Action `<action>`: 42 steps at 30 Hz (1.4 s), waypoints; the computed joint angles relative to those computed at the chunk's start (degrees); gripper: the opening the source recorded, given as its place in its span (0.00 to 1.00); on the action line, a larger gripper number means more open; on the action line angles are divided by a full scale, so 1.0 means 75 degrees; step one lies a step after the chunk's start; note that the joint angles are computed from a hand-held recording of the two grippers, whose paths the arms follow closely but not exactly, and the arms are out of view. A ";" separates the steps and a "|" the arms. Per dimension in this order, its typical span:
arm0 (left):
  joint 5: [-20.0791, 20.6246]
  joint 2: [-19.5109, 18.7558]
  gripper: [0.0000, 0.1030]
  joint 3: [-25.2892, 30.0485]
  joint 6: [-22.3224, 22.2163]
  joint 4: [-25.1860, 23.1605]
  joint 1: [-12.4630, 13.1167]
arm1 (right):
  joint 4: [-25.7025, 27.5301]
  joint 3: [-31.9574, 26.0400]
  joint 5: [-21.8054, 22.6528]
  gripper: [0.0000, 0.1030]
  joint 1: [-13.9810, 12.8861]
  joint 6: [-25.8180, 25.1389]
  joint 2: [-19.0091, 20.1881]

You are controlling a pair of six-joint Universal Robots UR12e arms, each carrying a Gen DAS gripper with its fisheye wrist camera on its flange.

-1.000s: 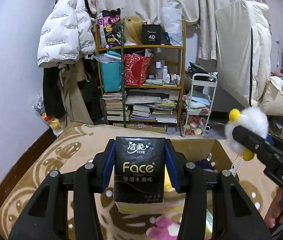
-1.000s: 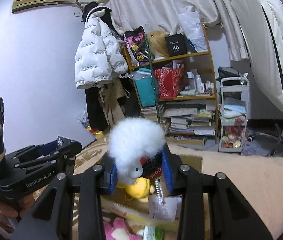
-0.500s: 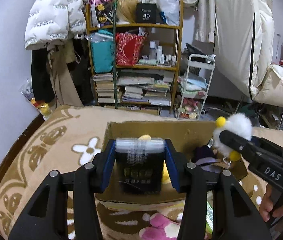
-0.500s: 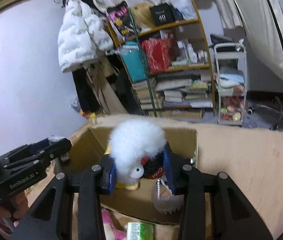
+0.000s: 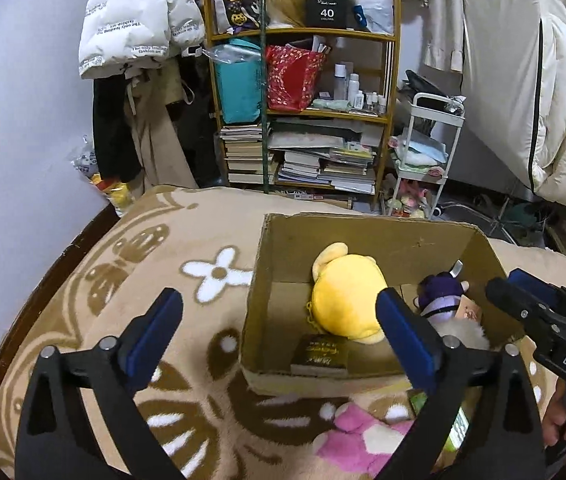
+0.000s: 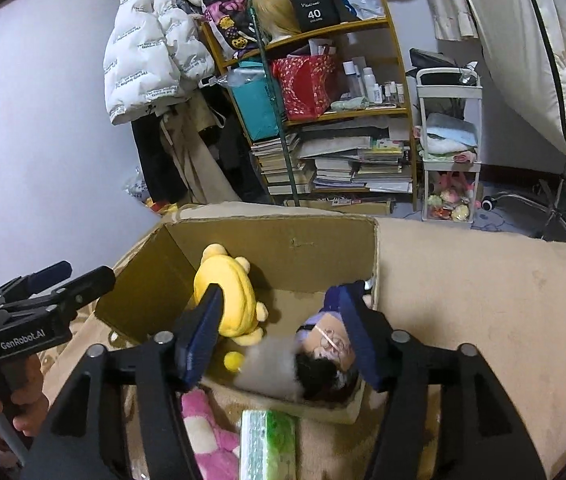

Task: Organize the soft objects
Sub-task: 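Release tissue pack with left tool while right tool drops white plush into box, then lower left tool to purple bagged item while right tool grasps pink pig cushion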

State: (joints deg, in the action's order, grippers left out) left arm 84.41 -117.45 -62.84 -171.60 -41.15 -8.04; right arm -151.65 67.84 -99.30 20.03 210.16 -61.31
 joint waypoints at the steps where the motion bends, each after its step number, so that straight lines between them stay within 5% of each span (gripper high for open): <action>1: 0.0012 0.0030 0.96 -0.0018 0.0018 -0.0014 -0.0001 | -0.0014 0.0053 -0.0062 0.72 0.0023 0.0043 -0.0046; 7: -0.0046 0.0342 0.98 -0.0201 0.0292 -0.0383 0.0023 | -0.0051 0.0223 -0.0415 0.99 0.0159 0.0135 -0.0273; 27: -0.0134 0.1836 0.98 -0.1825 0.0623 -0.0486 0.0164 | -0.0249 0.1026 -0.0795 1.00 0.0654 0.0189 -0.1122; 42: 0.0019 0.1999 0.98 -0.2163 0.0627 -0.0887 0.0195 | 0.0414 0.1215 -0.0219 1.00 0.0838 0.0375 -0.1208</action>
